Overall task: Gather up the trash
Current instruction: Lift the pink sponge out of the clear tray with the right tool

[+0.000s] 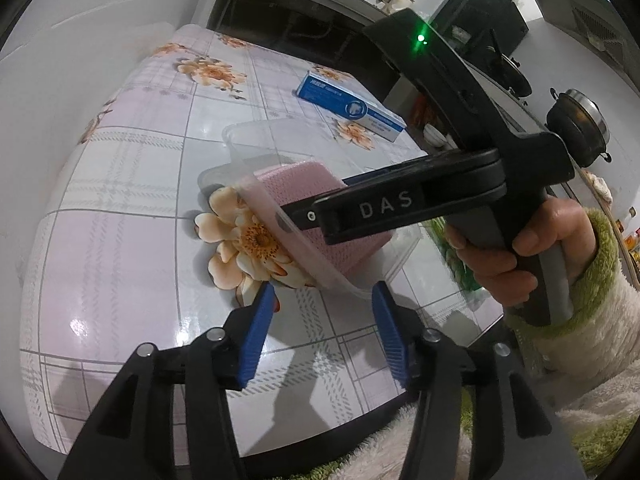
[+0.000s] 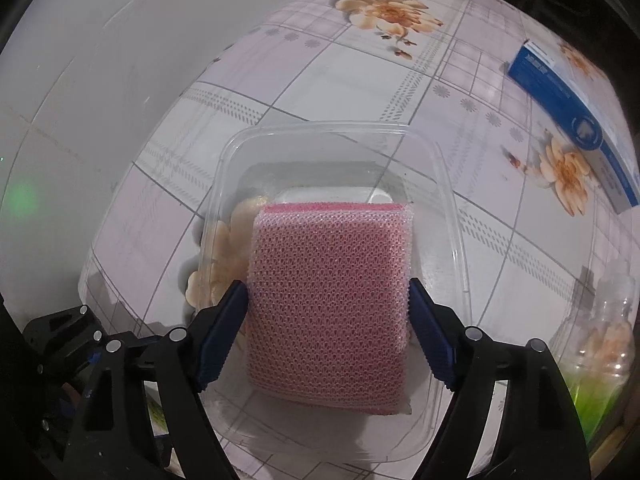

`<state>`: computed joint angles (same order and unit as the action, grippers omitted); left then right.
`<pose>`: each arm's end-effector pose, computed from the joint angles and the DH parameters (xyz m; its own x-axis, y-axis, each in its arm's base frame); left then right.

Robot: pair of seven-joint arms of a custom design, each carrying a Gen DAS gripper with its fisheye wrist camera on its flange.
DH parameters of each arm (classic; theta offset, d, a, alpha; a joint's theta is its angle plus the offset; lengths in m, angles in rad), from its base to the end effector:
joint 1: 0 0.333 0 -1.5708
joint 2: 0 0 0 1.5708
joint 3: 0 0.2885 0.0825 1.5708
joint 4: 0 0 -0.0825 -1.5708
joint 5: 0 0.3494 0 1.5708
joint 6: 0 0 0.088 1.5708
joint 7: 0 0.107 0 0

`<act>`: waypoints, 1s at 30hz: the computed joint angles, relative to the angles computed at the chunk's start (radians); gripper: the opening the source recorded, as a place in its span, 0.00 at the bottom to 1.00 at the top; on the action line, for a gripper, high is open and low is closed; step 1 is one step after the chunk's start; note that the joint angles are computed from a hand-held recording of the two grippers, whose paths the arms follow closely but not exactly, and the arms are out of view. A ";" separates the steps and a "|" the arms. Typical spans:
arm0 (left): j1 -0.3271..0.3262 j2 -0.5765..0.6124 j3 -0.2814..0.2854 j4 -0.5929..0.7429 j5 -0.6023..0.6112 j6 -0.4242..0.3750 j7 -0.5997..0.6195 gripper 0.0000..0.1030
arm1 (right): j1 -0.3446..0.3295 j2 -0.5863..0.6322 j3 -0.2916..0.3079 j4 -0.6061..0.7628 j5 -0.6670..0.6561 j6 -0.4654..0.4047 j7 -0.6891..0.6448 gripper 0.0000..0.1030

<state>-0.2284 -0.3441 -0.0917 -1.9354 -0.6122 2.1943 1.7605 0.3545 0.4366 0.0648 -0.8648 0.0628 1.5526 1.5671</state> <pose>0.4327 -0.1734 0.6745 -0.4085 -0.7938 0.4505 -0.8188 0.1006 -0.5652 0.5714 0.2485 0.6511 0.4186 -0.9040 -0.0869 -0.8876 -0.3870 -0.2496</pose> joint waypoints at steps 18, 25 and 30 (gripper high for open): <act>-0.006 0.024 0.013 0.024 -0.075 0.035 -0.032 0.55 | -0.048 -0.218 0.009 -0.318 0.060 0.224 0.012 0.62; 0.003 0.044 -0.007 0.041 -0.044 0.045 -0.058 0.55 | -0.109 -0.267 0.006 -0.358 0.243 0.264 0.008 0.62; 0.010 0.066 -0.013 0.062 -0.026 0.047 -0.087 0.55 | -0.167 -0.350 -0.017 -0.440 0.402 0.346 0.015 0.62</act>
